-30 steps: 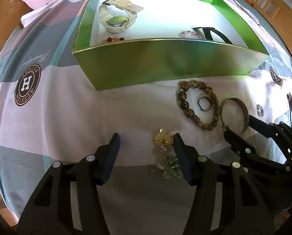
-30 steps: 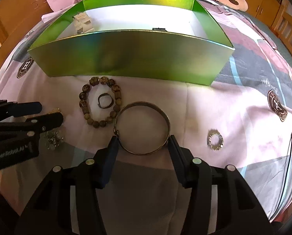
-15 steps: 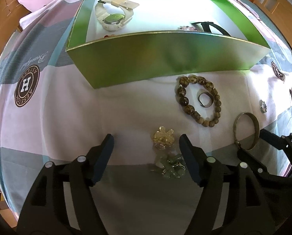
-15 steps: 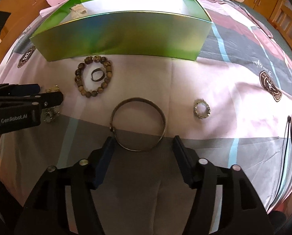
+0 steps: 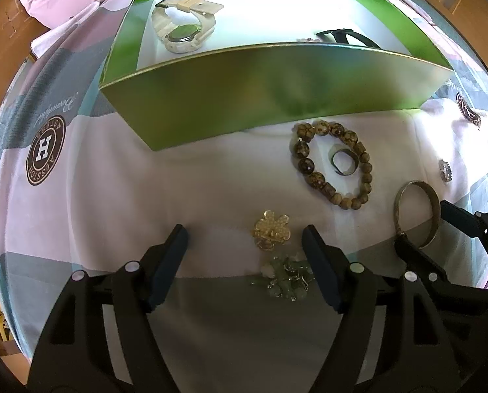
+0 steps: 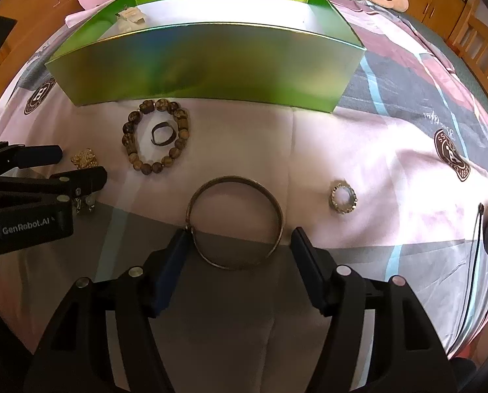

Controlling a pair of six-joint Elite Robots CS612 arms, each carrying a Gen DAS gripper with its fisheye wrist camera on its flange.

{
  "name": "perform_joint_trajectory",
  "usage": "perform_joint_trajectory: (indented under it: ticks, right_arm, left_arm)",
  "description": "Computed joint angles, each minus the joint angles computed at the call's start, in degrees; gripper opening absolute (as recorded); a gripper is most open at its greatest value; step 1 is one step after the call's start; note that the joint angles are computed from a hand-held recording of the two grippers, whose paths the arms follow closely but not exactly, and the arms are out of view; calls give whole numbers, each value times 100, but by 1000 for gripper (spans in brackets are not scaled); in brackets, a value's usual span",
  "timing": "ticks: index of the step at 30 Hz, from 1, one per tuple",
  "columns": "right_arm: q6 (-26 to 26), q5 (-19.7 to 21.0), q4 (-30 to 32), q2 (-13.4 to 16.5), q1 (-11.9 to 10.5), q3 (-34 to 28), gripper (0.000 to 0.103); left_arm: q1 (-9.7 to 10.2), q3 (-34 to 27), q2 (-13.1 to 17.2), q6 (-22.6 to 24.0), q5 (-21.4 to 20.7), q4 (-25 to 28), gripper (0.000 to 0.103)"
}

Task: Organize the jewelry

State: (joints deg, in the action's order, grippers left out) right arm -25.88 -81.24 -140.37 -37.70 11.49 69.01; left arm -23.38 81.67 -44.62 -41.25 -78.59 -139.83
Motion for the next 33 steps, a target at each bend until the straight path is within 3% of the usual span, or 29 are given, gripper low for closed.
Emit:
perform_joint_trajectory:
  ticks: [22, 28, 33]
  right_arm:
    - [-50, -14, -165, -17, -1, 82, 67]
    - [-43, -23, -181, 0, 2, 64, 68]
    - [-39, -14, -199, 17, 7, 52, 68]
  left_arm:
    - [-39, -16, 5, 114, 131, 8, 67]
    - [-83, -44, 25, 248, 205, -55, 57]
    - [-110, -62, 36, 333, 203, -151, 42]
